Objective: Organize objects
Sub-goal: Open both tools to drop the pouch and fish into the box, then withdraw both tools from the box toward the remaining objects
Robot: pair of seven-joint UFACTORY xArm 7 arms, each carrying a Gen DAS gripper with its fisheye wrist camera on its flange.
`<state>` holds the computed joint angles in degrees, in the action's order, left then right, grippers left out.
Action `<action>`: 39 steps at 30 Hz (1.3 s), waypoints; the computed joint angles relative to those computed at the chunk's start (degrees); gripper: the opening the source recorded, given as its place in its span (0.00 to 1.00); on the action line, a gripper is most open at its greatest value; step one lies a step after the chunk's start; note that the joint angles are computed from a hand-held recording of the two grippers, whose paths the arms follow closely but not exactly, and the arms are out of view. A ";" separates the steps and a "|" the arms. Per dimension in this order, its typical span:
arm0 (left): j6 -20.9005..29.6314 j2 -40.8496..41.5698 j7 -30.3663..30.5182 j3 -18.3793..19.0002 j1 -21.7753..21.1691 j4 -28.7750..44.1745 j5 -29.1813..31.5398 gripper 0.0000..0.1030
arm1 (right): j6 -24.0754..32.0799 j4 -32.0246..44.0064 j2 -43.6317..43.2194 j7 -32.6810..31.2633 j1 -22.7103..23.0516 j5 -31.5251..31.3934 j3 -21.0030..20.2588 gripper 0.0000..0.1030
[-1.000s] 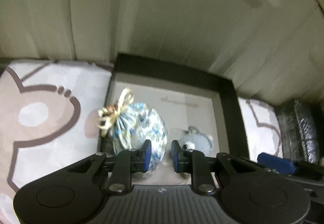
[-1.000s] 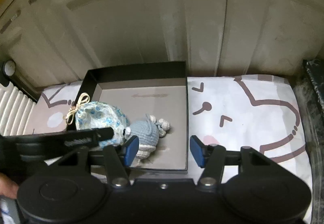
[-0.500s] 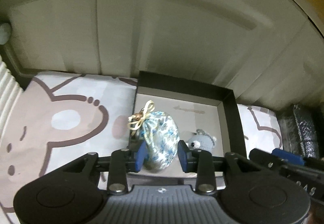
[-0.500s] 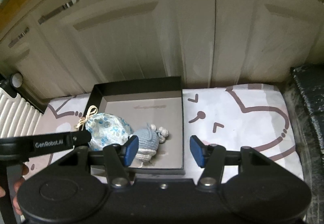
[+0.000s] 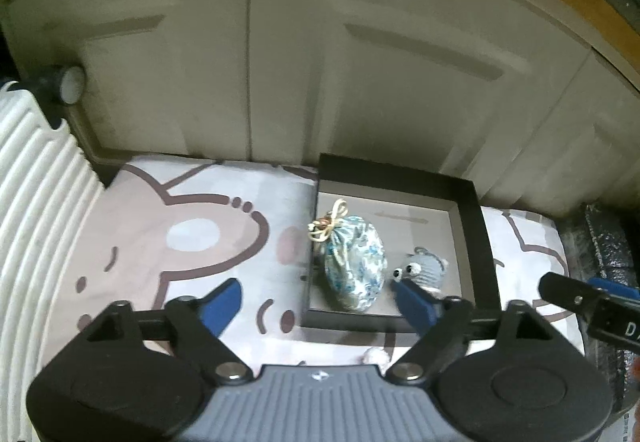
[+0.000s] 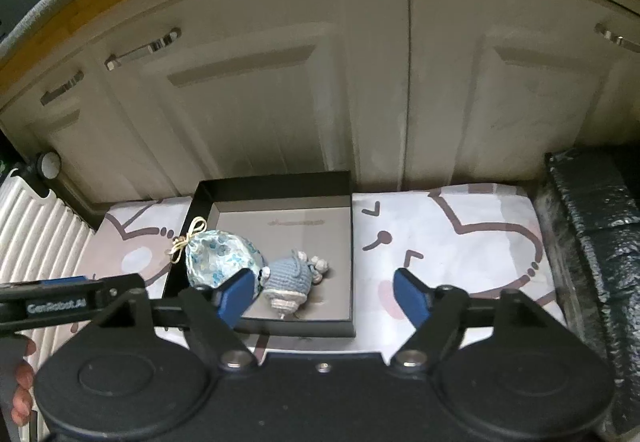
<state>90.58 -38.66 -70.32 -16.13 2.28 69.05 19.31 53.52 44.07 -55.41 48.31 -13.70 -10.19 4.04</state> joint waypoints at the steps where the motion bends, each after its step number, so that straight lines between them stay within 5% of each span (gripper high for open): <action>1: 0.80 -0.03 0.02 -0.30 0.09 0.47 0.19 0.88 | 0.74 0.23 -0.19 0.04 -0.16 -0.19 0.25 0.79; 13: 8.31 2.31 1.56 -4.45 -0.32 7.73 2.82 0.99 | 6.70 2.46 -4.01 1.46 -0.08 -2.25 3.37 1.00; 39: 16.74 7.30 0.19 -13.30 -0.99 21.04 8.25 1.00 | 15.06 6.73 -9.77 2.25 1.01 -4.49 7.22 1.00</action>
